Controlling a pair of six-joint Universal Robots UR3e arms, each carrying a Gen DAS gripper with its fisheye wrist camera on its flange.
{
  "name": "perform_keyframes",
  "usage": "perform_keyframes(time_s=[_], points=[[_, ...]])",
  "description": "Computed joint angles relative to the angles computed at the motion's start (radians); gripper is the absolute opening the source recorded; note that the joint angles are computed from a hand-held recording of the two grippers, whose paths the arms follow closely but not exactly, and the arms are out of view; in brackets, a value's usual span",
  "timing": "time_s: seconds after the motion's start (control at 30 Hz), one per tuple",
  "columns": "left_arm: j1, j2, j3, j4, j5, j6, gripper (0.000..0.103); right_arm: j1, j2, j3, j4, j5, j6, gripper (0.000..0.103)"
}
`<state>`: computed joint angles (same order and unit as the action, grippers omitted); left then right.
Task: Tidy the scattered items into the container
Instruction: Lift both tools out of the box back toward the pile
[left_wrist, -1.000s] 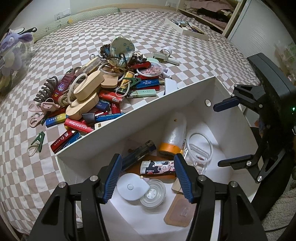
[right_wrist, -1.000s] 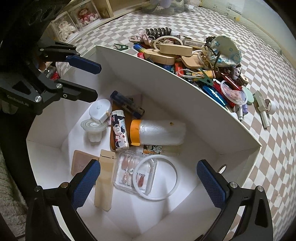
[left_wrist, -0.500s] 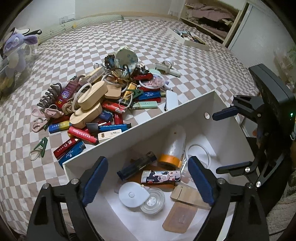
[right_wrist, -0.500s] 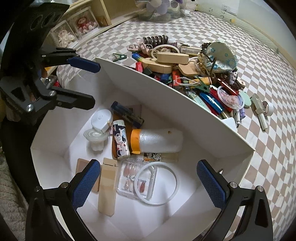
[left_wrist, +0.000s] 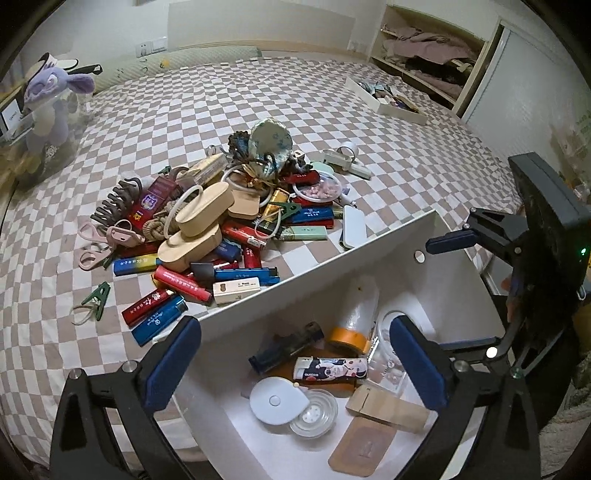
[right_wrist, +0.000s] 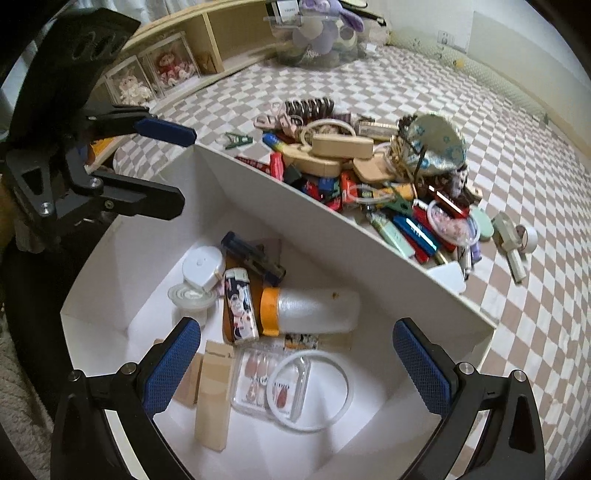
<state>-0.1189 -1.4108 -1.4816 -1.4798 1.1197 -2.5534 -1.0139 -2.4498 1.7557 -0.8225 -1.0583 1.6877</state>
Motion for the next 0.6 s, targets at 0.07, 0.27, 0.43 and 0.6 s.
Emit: perform_keyframes(time_s=[0.07,0.27,0.43,0.6], points=[[0.001,0.0,0.001,0.001,0.001,-0.001,0.103,-0.006,0.009,-0.011,0.013,0.016,-0.005,0.103],[0.026,0.007,0.005,0.005,-0.015,-0.002,0.103,-0.092,0.038,-0.088,0.147,0.081,-0.091,0.103],[0.062,0.017,0.015,0.007,-0.05,-0.006,0.103,-0.199,0.054,-0.168,0.318,0.132,-0.227,0.103],[0.109,0.036,0.022,0.04,-0.101,-0.016,0.103,-0.318,0.05,-0.24,0.477,0.177,-0.363,0.103]])
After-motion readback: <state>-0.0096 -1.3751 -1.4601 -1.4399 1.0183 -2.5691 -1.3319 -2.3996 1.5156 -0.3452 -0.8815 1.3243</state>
